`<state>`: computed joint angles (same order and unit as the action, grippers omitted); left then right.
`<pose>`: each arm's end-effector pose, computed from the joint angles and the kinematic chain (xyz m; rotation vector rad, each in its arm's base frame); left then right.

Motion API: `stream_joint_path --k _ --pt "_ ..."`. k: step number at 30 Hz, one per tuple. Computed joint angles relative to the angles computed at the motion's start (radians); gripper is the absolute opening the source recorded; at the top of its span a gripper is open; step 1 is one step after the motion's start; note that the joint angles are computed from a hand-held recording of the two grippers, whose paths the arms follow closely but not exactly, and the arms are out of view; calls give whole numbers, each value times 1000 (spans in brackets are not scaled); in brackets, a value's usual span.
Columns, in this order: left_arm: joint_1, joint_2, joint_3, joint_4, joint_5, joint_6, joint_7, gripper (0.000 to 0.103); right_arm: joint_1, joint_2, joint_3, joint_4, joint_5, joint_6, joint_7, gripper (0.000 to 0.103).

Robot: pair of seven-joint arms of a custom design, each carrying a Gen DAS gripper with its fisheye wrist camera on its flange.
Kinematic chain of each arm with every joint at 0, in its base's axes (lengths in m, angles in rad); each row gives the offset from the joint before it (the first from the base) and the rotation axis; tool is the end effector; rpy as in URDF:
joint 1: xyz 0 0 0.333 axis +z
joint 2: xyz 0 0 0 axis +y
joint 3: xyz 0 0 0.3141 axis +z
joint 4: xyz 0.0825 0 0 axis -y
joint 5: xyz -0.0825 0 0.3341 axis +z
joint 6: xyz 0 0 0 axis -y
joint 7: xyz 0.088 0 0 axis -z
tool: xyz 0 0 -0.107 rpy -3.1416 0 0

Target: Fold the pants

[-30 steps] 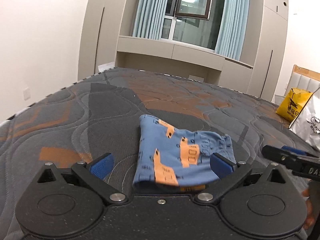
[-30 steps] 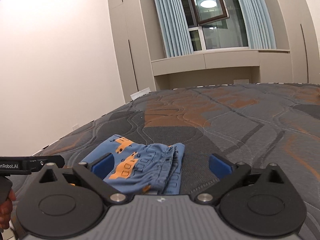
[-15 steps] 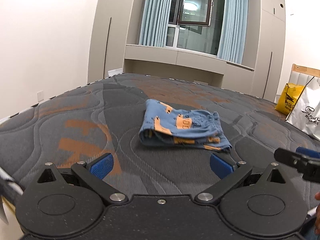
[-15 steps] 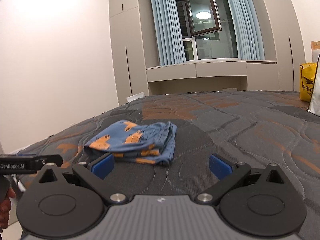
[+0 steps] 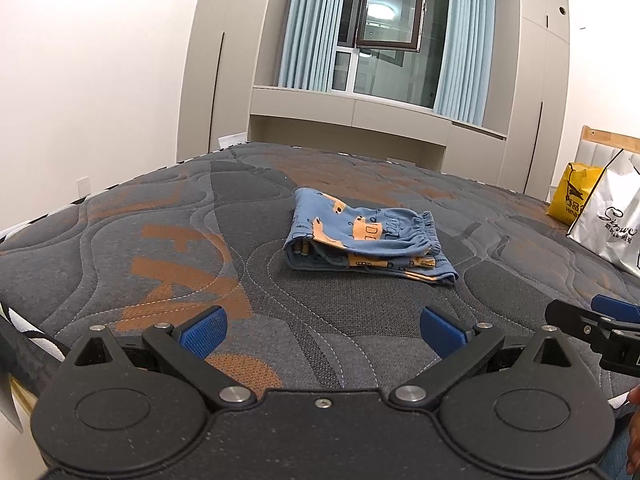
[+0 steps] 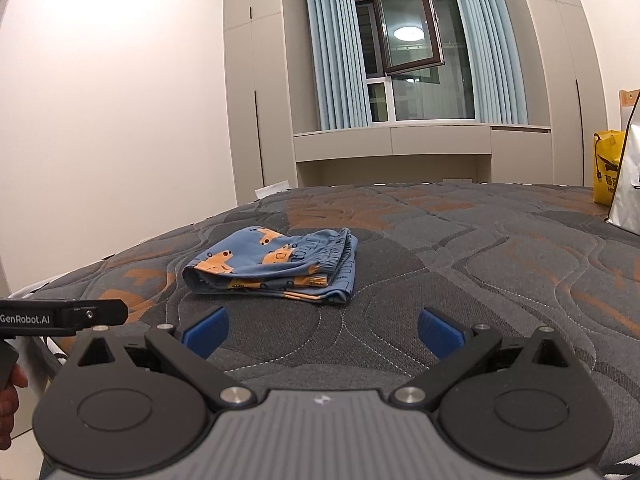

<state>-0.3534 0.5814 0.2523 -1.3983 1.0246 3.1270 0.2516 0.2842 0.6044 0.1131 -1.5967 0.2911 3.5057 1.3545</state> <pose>0.6751 -0.1932 0.4897 -1.5784 1.4708 -1.1166 0.6554 0.2133 0.4665 -1.4952 1.2285 -0.8135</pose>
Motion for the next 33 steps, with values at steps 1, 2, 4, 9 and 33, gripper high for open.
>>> stream_joint_path --k 1,2,4,9,33 --pt "0 0 0 1 -2 1 0 102 -3 -2 3 -3 -3 2 0 103" --pt "1 2 -1 4 -5 1 1 102 -7 -3 7 -6 -7 4 1 103" --pt "2 2 -2 5 -9 2 4 102 -2 -5 1 -6 -6 3 -1 103" --pt "-8 2 14 4 -3 12 -8 102 2 -5 -2 -6 -4 3 -2 103" --pt "-25 2 25 15 41 -25 -50 102 -7 0 2 4 -9 -4 -5 103"
